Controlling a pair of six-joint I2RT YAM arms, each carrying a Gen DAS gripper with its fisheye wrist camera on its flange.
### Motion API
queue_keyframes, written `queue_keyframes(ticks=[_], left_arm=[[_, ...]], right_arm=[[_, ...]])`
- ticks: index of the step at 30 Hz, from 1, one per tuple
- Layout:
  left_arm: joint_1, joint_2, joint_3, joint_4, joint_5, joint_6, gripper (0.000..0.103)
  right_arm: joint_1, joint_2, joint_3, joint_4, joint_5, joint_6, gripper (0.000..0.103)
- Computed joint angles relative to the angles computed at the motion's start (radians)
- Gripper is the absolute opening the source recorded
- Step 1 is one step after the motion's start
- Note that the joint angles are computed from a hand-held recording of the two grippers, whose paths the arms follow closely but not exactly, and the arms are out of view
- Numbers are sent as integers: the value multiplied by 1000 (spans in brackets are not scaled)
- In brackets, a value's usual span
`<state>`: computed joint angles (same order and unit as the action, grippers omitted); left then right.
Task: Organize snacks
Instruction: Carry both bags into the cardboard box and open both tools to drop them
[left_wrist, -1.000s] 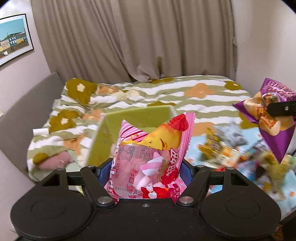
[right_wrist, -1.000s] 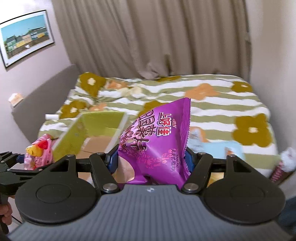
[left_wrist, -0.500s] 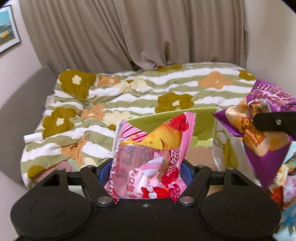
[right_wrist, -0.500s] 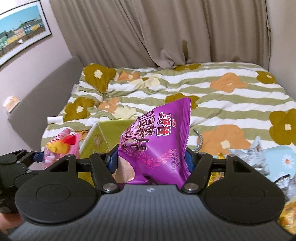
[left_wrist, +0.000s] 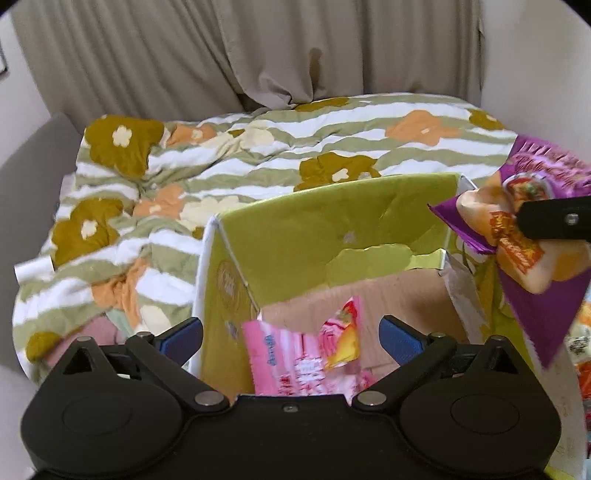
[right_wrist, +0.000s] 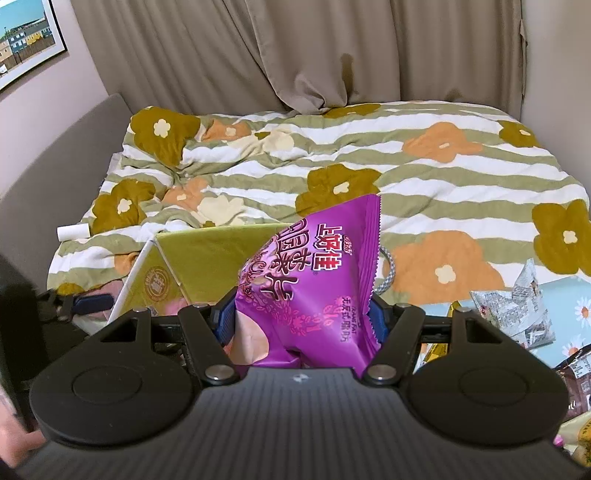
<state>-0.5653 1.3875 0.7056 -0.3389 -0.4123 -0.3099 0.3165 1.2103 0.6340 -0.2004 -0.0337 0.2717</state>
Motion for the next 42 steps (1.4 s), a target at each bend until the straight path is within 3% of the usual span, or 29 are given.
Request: queue_keyframes(ticks=[8,16,18,19,22,27,34,42], left_arm=[[-43,-191,-53,-128,-63,-118,103],[-76,-217,-43,-217,-115,-245,103],[-79,-214,-42,-225,-122,-262,103],[-82,-215,-44,-228,-127,-270,103],[-101,-203,-45,-240,-146,-300,103],[-128,-194,-50,-253,-160,-348,103],[-161,-227,-41,-300,-176,-388,103],[-268,-305,-4,-433,-249,-478,103]], right_arm=[[11,59,8,71,-55,-58,83],[56,241,93,141,-94,-96,84],[64,280,101,178,-95,-87,91],[64,298,100,201,-102,-86,102],[65,334,120,182,-90,-101,103],[43,294,39,270,-109,-65,103],[39,213,26,198,-102,-110,103],[68,18,-17,86,-59,-104,103]])
